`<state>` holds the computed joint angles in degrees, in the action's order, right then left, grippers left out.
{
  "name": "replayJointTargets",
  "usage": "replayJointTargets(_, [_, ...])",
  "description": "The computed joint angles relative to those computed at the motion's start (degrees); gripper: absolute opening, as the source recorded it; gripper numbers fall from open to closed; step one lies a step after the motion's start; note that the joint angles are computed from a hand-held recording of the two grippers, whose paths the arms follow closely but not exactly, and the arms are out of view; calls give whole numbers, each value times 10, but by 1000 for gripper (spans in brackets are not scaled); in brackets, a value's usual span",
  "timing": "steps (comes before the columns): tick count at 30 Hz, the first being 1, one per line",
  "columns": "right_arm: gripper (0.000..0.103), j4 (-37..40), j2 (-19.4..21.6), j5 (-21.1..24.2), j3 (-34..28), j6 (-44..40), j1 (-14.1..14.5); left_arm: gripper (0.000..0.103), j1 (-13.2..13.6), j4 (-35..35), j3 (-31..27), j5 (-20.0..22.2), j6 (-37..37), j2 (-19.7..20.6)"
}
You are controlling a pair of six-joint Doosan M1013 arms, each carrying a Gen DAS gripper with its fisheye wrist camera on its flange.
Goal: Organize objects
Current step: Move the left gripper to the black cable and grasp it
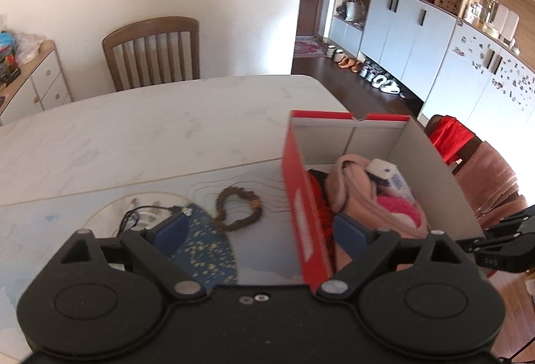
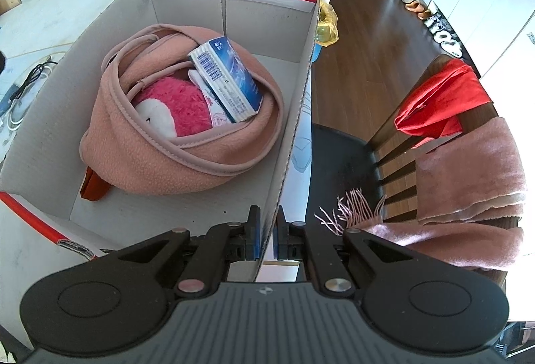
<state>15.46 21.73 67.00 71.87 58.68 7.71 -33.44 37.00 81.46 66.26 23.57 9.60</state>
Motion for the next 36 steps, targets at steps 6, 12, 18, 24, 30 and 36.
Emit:
replayJointTargets(6, [6, -6, -1, 7, -2, 11, 2, 97, 8, -2, 35, -2, -4, -23])
replayJointTargets(12, [6, -20, -4, 10, 0, 17, 8, 97, 25, -11, 74, 6, -29, -47])
replayJointTargets(18, [6, -27, -4, 13, -2, 25, 10, 97, 44, -14, 100, 21, -53, -59])
replayJointTargets(24, [6, -41, -5, 17, -2, 32, 14, 95, 68, -9, 123, 12, -66, -61])
replayJointTargets(30, [6, -52, -2, 27, -5, 42, 17, 80, 93, -19, 141, -18, -46, -54])
replayJointTargets(36, [6, -62, -2, 32, -5, 52, 20, 70, 108, -31, 151, -44, -20, -49])
